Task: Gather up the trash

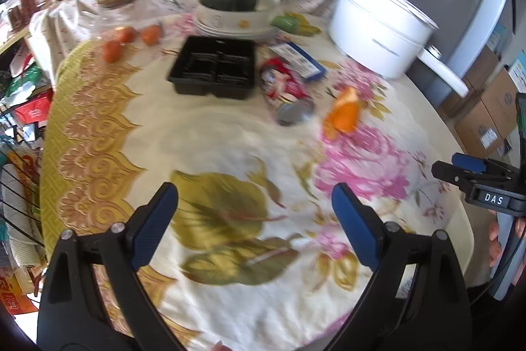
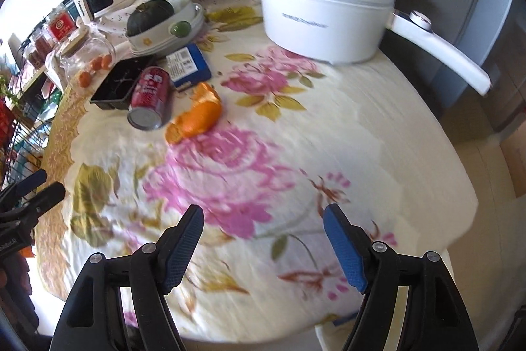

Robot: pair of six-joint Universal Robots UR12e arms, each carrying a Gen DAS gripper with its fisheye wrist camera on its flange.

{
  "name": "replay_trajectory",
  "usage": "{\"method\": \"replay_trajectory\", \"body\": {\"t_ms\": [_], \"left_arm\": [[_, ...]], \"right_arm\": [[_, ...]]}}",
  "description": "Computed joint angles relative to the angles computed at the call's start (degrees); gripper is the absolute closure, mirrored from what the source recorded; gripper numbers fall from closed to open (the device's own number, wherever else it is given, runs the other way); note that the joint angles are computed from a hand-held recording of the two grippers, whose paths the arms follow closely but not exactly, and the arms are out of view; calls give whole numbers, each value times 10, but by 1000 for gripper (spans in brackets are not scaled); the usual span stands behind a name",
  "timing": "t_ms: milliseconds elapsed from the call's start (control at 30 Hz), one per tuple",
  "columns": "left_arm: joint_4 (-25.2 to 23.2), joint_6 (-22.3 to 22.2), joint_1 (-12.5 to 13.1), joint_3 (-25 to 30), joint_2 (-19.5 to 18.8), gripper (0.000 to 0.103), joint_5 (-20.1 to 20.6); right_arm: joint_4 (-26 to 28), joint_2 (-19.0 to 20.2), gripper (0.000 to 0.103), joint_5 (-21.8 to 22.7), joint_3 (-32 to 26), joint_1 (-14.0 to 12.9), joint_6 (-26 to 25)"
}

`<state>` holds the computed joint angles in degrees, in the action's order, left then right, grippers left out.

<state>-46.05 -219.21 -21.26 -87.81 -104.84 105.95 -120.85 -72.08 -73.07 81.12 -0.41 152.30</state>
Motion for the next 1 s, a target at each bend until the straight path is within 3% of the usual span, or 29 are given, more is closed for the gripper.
{"method": "replay_trajectory", "body": {"t_ms": [167, 233, 333, 400, 600, 767, 1000], "left_arm": [[28, -21, 8, -16, 4, 9, 12], [19, -27, 9, -7, -5, 9, 35], [31, -10, 12, 6, -21, 10, 57], [41, 4, 17, 14, -33, 16, 49], [73, 7, 28, 45, -72, 18, 9], [78, -2, 33, 83, -107, 19, -14], [76, -34, 42, 97, -126, 33, -56]], "right_arm": [[-30, 12, 22, 7, 0, 13, 18], [-51, 20, 22, 15, -2, 17, 29], [-91, 32, 22, 34, -1, 19, 52], [-116, 43, 22, 41, -2, 22, 61], [-180, 63, 22, 24, -3, 33, 32], [-191, 74, 22, 34, -11, 34, 29], [-191, 81, 22, 37, -17, 30, 33]]}}
